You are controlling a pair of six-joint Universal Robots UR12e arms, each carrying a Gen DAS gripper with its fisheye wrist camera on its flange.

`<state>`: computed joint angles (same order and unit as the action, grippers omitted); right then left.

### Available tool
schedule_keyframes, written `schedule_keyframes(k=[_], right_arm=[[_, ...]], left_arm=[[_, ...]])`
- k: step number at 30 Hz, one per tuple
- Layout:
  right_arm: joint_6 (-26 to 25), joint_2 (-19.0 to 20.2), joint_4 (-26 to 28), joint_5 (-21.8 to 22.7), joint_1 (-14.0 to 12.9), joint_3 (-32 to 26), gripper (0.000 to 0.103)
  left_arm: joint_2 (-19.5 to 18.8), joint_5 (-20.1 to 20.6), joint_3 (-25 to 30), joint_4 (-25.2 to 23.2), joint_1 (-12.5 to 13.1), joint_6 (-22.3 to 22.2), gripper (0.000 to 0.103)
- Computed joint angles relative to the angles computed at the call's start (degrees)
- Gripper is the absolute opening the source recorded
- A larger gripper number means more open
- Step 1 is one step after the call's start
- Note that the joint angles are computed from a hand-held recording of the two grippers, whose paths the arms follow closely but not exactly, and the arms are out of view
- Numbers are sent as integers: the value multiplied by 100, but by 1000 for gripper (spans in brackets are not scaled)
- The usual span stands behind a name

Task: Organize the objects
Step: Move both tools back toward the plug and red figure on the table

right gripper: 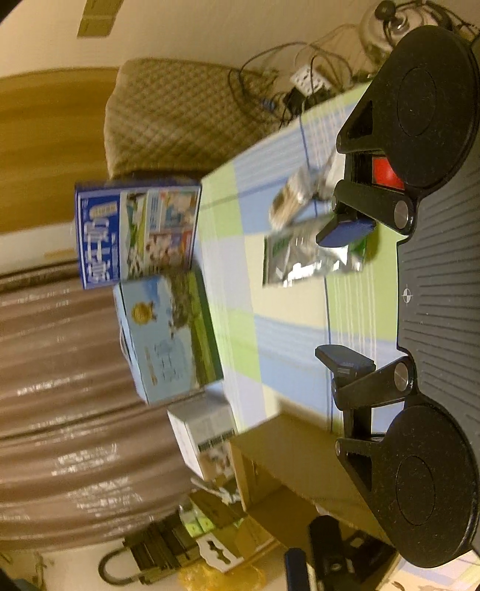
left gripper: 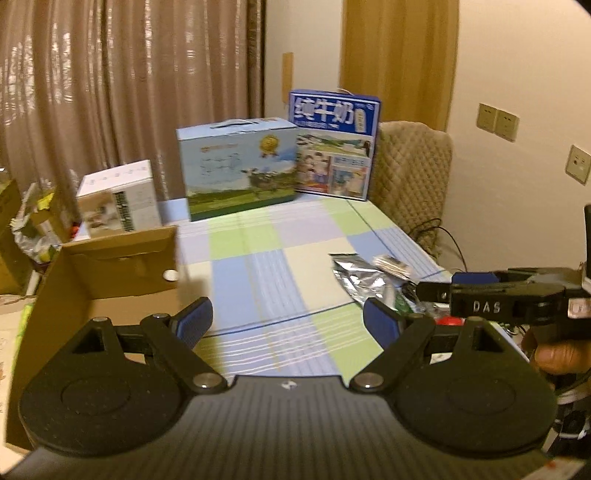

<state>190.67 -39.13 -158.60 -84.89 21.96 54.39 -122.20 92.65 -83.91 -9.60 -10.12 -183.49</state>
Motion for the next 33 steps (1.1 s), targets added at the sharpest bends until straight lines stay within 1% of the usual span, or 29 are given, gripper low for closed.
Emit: schedule_keyframes(k=[6, 11, 15, 22, 29, 33], right_arm=[[37, -158, -14, -220, -120, 286, 56], [40, -242, 3, -348, -194, 457, 56], [0, -284, 20, -359, -247, 547, 56], [-22, -265, 239, -398, -329, 544, 56], [-192, -212, 522, -419, -393, 472, 56], [-235, -184, 702, -298, -439, 415, 56]], left_arm=[[-197, -121, 168, 6, -109, 104, 87], [-339, -291, 240, -11, -148, 60, 87], [-462, -436, 313, -105, -168, 109, 87], [-671, -724, 462, -272, -196, 328, 87], [-852, -945, 638, -500, -222, 505, 87], [-937, -1131, 739, -603, -235, 558, 87]])
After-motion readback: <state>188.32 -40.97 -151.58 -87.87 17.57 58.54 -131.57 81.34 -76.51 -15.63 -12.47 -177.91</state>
